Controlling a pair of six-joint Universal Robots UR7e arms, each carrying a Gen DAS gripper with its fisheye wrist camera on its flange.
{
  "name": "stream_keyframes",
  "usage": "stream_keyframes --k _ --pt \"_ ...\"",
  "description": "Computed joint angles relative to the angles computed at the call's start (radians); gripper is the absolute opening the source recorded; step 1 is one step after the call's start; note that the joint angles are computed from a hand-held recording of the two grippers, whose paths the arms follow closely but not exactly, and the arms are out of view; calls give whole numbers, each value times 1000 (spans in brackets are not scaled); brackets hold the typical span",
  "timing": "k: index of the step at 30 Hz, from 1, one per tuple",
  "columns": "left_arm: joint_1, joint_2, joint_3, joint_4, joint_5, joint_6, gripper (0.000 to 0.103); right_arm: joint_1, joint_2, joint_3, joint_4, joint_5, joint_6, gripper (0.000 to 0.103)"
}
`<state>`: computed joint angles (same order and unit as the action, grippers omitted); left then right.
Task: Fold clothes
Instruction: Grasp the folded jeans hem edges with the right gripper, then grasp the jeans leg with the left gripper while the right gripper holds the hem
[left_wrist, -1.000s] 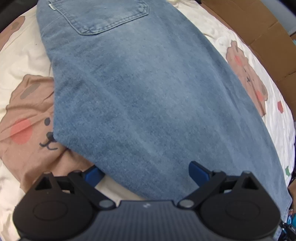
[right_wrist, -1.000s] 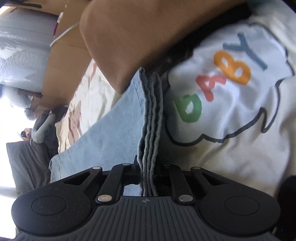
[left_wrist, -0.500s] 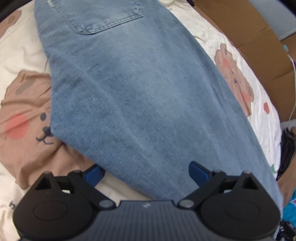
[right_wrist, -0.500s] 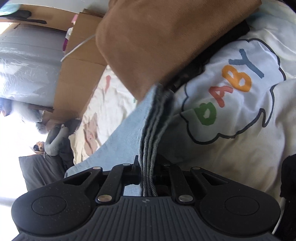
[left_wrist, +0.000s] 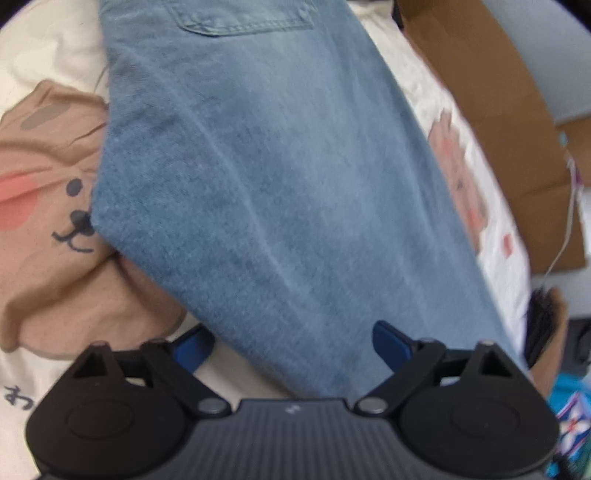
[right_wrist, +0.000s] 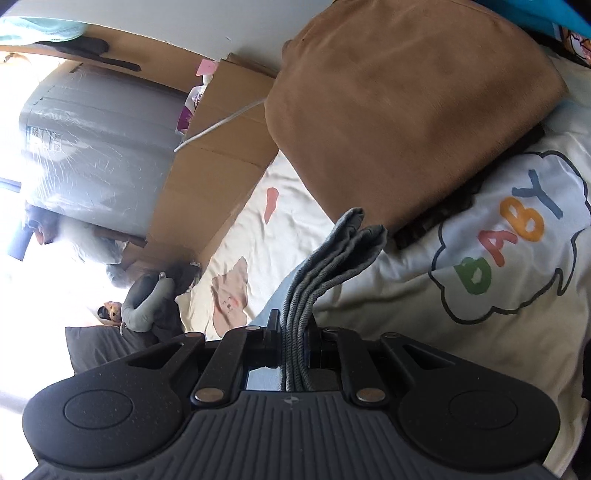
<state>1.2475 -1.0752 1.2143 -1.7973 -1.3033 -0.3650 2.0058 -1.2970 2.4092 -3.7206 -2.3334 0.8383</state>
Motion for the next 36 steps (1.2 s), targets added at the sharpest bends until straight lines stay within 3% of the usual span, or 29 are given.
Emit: stream_keyframes --k 6,9,12,14,17,21,28,33,36 --pt "31 -30 69 -86 -142 -89 81 8 10 -23 -38 -5 -46 9" --pt "40 -40 101 -100 -192 -116 70 10 6 -24 -39 -10 -50 9" --pt "34 -44 121 -110 -182 -122 55 6 6 -16 -30 -18 -28 9" --pt "33 -48 120 -95 -179 -122 26 1 8 -7 -24 -17 -11 9" --pt "34 -47 120 -86 -184 -114 12 -8 3 13 -26 0 0 9" --pt "17 -41 112 -81 -173 -93 8 -21 -27 43 -13 4 27 9" --pt "8 -56 92 8 -231 -40 8 -18 -76 96 15 -39 73 9" --pt "5 -37 62 73 -192 -31 9 -110 -114 166 97 70 86 9" --pt "-1 -33 49 98 -170 -13 10 -177 -116 218 37 155 61 10"
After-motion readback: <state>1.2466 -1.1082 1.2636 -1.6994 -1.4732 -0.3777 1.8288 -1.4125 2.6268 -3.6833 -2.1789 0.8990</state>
